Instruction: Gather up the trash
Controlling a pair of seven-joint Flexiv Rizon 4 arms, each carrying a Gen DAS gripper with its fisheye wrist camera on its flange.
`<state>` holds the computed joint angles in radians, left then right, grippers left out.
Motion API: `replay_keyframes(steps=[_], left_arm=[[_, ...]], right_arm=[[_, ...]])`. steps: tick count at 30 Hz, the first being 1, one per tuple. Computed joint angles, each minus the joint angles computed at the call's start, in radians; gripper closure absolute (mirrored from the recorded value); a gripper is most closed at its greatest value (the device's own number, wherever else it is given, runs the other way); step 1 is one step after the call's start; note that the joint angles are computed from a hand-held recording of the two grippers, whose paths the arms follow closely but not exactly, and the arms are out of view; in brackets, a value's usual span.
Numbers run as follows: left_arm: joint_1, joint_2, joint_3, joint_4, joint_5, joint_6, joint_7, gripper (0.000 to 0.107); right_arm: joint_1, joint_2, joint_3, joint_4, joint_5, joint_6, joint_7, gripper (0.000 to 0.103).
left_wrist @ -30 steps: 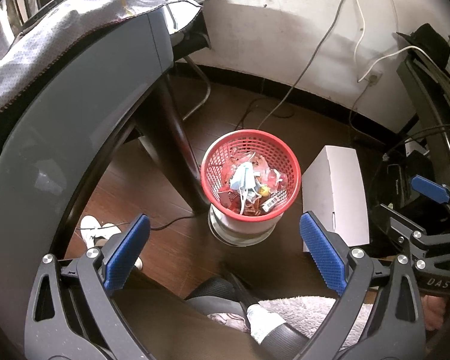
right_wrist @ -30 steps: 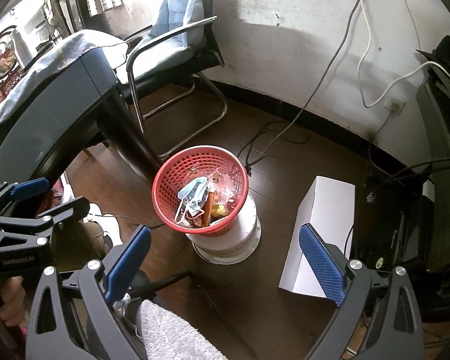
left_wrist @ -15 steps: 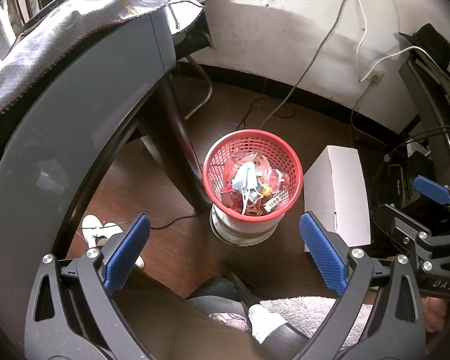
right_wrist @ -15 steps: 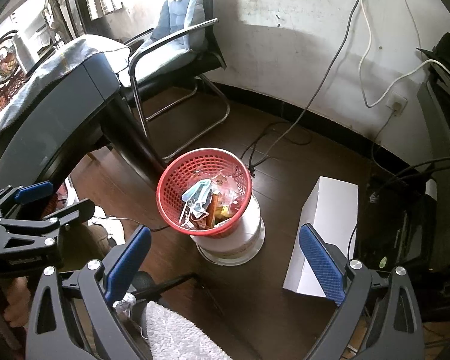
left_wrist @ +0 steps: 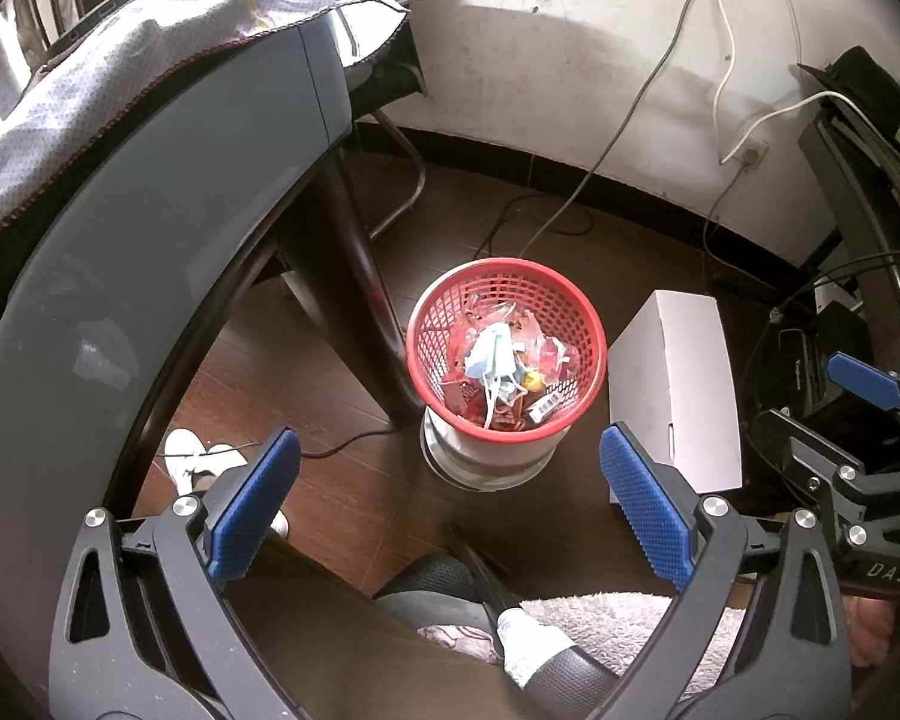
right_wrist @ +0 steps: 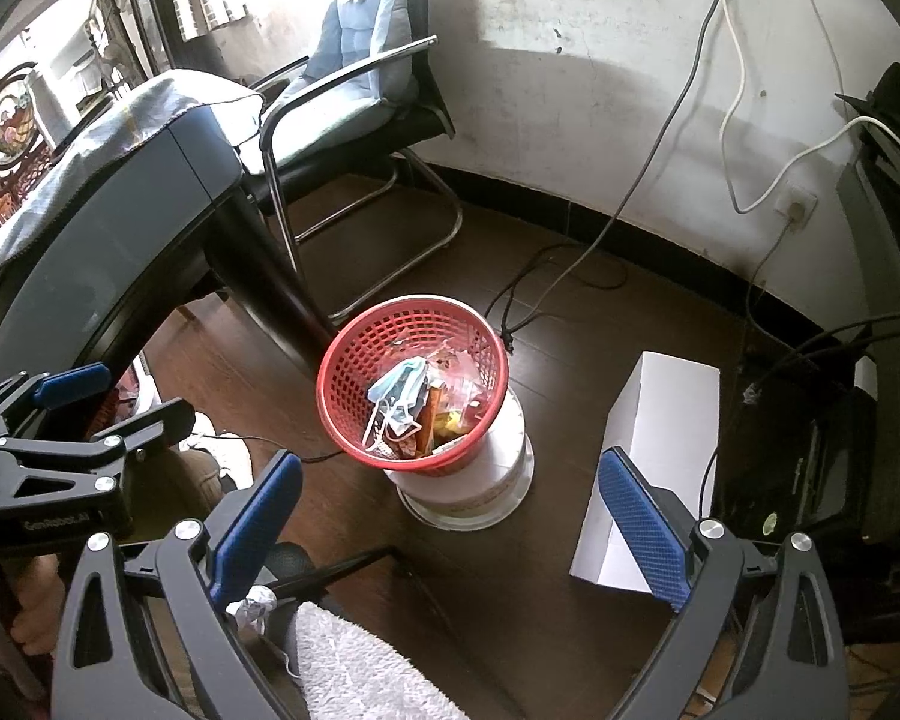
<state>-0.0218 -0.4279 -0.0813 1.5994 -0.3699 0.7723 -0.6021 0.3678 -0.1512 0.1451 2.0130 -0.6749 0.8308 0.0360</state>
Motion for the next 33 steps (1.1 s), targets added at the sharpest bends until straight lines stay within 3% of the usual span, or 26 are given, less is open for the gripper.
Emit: replay_keyframes(steps=[33], left_arm=[[0.001,-0.003,0.000,-0.003,0.006,-0.001,-0.002,0.011]], right_arm=[[0.006,-0.009,-0.002,-0.009,0.000,0.005,0.009,0.006]])
